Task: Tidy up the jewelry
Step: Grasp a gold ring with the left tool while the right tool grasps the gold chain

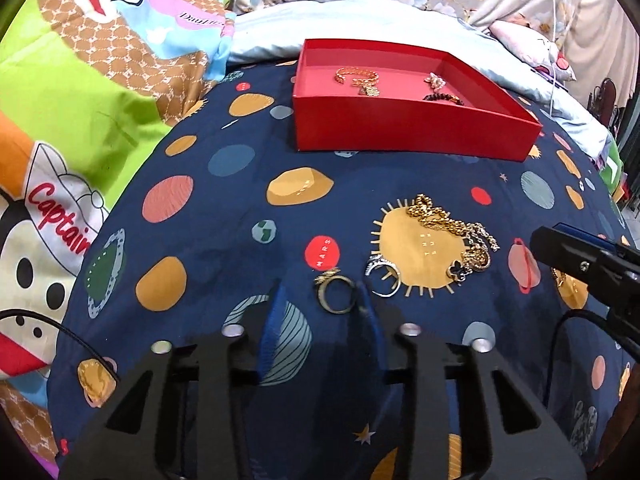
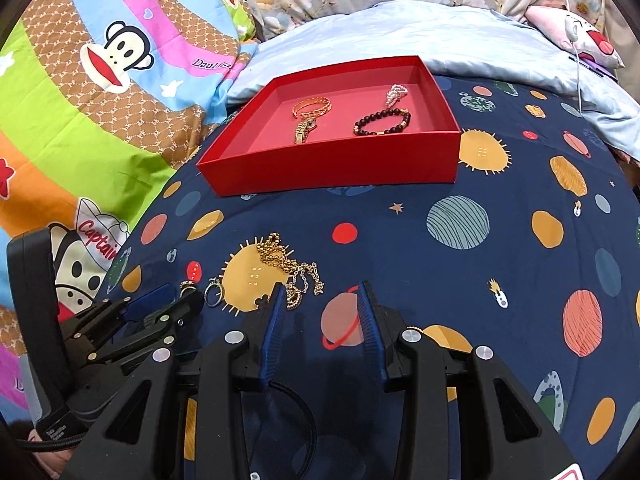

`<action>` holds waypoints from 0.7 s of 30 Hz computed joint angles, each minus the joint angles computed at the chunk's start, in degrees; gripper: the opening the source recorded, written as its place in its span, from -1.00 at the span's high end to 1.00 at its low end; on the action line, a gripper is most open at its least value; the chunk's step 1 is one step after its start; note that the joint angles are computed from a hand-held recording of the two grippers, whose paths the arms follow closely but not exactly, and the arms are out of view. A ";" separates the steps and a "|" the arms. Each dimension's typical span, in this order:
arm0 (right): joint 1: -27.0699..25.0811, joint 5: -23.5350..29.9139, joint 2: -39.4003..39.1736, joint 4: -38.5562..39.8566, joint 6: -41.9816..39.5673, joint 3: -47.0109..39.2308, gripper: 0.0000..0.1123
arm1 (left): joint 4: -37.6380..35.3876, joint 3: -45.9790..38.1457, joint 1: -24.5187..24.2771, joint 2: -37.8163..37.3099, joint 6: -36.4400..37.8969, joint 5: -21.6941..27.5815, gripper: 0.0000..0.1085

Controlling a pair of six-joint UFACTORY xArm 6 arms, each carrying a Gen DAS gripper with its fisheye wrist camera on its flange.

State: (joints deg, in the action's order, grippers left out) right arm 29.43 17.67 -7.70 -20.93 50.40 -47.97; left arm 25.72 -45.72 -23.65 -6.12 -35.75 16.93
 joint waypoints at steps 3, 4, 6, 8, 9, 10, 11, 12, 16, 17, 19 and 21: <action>-0.03 -0.04 0.09 -0.24 0.32 -0.13 0.36 | 0.41 -0.02 0.08 0.09 -0.17 -0.21 0.56; -0.08 -0.04 0.14 -0.16 0.23 -0.20 0.36 | 0.47 0.06 0.17 0.06 -0.26 -0.35 0.63; -0.19 -0.06 0.20 -0.09 0.22 -0.27 0.36 | -1.09 0.33 0.36 -0.04 1.06 -0.82 0.66; -0.25 -0.06 0.14 0.00 0.18 -0.26 0.36 | -5.10 0.76 0.52 -0.30 4.00 -1.37 0.66; -0.26 0.00 0.03 -0.20 0.25 -0.23 0.36 | -8.07 0.99 0.59 -0.49 6.29 -1.57 0.66; -0.28 0.02 -0.06 -0.28 0.25 -0.18 0.36 | -9.70 1.19 0.61 -0.66 7.55 -1.65 0.66; -0.30 0.02 -0.09 -0.25 0.19 -0.17 0.36 | -11.06 1.35 0.67 -0.84 8.56 -1.65 0.66; -0.29 0.02 -0.08 -0.27 0.28 -0.18 0.36 | -12.42 1.53 0.72 -1.03 9.57 -1.66 0.66; -0.27 0.01 -0.11 -0.23 0.17 -0.22 0.36 | -18.70 2.43 0.94 -2.24 14.14 -1.44 0.66; -0.23 0.01 -0.02 -0.13 0.00 -0.34 0.36 | -18.81 2.48 1.09 -2.46 14.19 -1.28 0.66; -0.23 -0.13 0.44 0.22 -0.57 -0.79 0.36 | -18.81 2.60 1.25 -2.92 14.16 -1.14 0.66; -0.25 -0.35 1.06 1.14 -1.56 -1.28 0.36 | -18.71 2.42 1.43 -3.13 14.02 -0.87 0.66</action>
